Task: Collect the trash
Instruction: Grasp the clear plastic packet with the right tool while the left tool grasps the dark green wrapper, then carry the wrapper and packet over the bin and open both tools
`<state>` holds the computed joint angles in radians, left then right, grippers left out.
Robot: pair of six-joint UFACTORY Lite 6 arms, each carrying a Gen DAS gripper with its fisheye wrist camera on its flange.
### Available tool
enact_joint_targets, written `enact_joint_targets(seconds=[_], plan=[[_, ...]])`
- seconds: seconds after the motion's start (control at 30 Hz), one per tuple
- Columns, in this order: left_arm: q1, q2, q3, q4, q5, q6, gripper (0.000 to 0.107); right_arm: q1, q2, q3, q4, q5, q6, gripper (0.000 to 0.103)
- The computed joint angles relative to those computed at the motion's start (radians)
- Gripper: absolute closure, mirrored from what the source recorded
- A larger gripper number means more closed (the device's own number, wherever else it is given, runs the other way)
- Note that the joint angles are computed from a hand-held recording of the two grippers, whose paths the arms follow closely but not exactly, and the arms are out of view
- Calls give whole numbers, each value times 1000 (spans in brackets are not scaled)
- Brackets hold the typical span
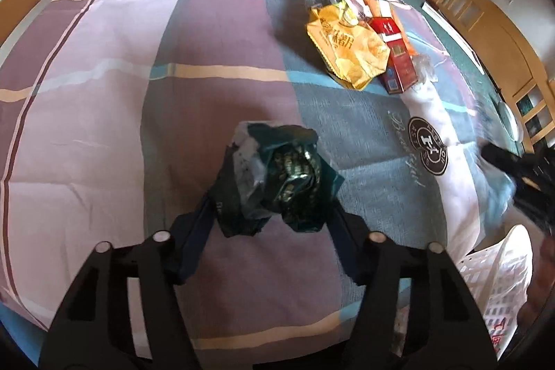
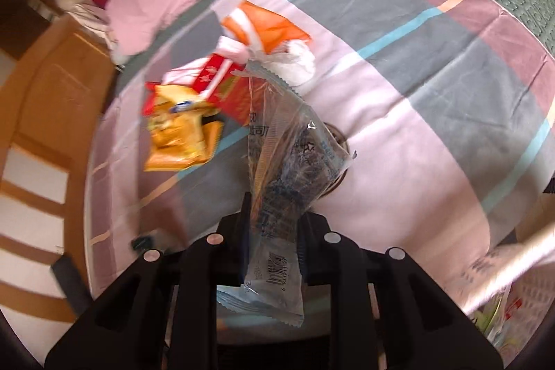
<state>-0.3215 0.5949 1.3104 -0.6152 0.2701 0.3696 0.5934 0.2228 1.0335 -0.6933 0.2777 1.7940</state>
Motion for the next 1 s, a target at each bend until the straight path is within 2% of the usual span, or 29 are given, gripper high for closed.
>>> enact_joint_targets(seconds=[0.07,0.13,0.23,0.4,0.5,0.6,0.73,0.87,0.97,1.0], plan=[[6,-21,-19,-18,-12,9,56,74,-28,-9,-151,57,181,80],[7,-61,-56,-27,-32,7,58,134,-44,-12,-246,125,285,80],[24,-153,-124,-128,-54,97,59,187,0,40,-289,190,303,80],[41,-285,-199,-110,-95,98,59,236,106,131,-282,218,261,80],[57,-331,-220,-248,-84,241,59,256,71,110,-323,253,303,80],[57,-370,-242,-365,-72,364,59,290,-63,38,-361,353,299,80],[41,-418,-270,-542,-47,544,59,372,-348,-111,-332,581,224,80],[22,-460,-302,-735,29,727,59,437,-662,-258,-131,744,21,80],[-25,-476,-319,-819,83,813,59,509,-786,-326,18,886,-58,80],[-38,-479,-321,-830,88,823,59,513,-799,-346,77,895,-91,78]])
